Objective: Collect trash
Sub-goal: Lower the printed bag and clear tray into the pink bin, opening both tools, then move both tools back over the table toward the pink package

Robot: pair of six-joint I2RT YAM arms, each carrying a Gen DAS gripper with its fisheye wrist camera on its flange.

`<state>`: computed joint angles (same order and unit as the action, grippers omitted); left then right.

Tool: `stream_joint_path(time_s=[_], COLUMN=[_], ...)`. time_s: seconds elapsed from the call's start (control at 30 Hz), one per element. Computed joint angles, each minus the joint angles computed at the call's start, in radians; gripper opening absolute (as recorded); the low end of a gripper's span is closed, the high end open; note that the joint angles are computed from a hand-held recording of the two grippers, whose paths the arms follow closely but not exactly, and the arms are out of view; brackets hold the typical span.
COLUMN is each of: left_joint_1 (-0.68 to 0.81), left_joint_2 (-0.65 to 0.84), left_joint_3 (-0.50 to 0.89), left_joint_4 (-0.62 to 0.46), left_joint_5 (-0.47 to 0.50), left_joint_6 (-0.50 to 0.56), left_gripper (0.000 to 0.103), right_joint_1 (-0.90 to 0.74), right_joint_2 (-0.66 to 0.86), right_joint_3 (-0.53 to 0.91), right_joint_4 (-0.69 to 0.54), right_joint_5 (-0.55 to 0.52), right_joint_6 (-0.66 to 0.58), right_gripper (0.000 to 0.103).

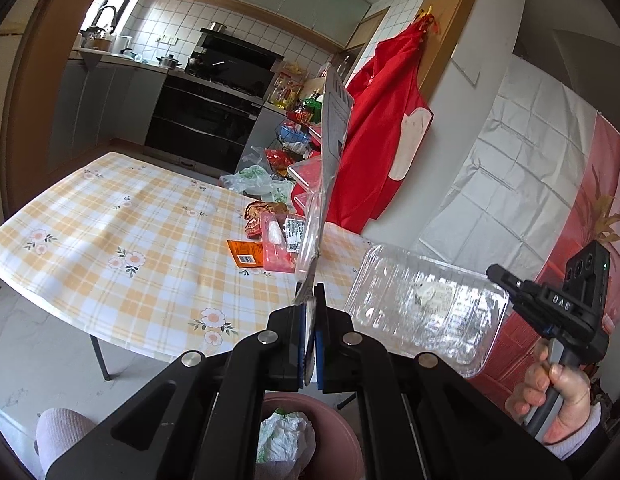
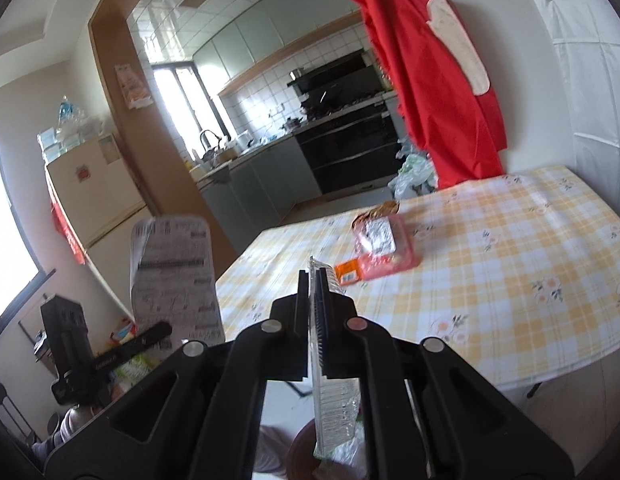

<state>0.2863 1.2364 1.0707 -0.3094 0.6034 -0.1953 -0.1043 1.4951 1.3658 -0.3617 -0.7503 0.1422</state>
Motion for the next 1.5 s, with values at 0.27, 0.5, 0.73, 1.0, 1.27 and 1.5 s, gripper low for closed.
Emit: stream_joint_path(time_s=[0.27, 0.5, 0.73, 1.0, 1.27, 1.5], left_joint_1=[-0.013, -0.061, -0.110, -0.162, -0.154, -0.135], left_joint_2=[0.005, 0.002, -0.003, 0.002, -0.006, 0.003], left_joint_3=[-0.004, -0.026, -0.072, -0.084, -0.091, -0.094], left_joint_4=[0.000, -0.015, -0.030, -0.053, -0.033, -0.024], left_joint_5=[0.001, -0.039, -0.065, -0.038, -0.028, -0.065], left_joint_6=[0.010, 0.044, 0.061, 0.093, 0.055, 0.021], left_gripper=[0.004, 0.004, 0.004, 0.009, 0.073, 0.091], right_joint_1=[0.032, 0.054, 0.055, 0.030, 0.038, 0.042], right_joint_2=[-0.016, -0.080, -0.089, -0.080, -0.072, -0.056], right_joint_3=[-0.023, -0.102, -0.166, -0.179, -0.170, -0.163], right_joint_4=[-0.019, 0.074, 0.118, 0.123, 0.103, 0.092], right_joint_5=[0.053, 0.214, 0.303, 0.297, 0.315, 0.321], right_joint_6=[-0.016, -0.003, 0.005, 0.034, 0.029, 0.025], right_gripper=[0.061, 0.097, 0.097, 0.097, 0.097, 0.097])
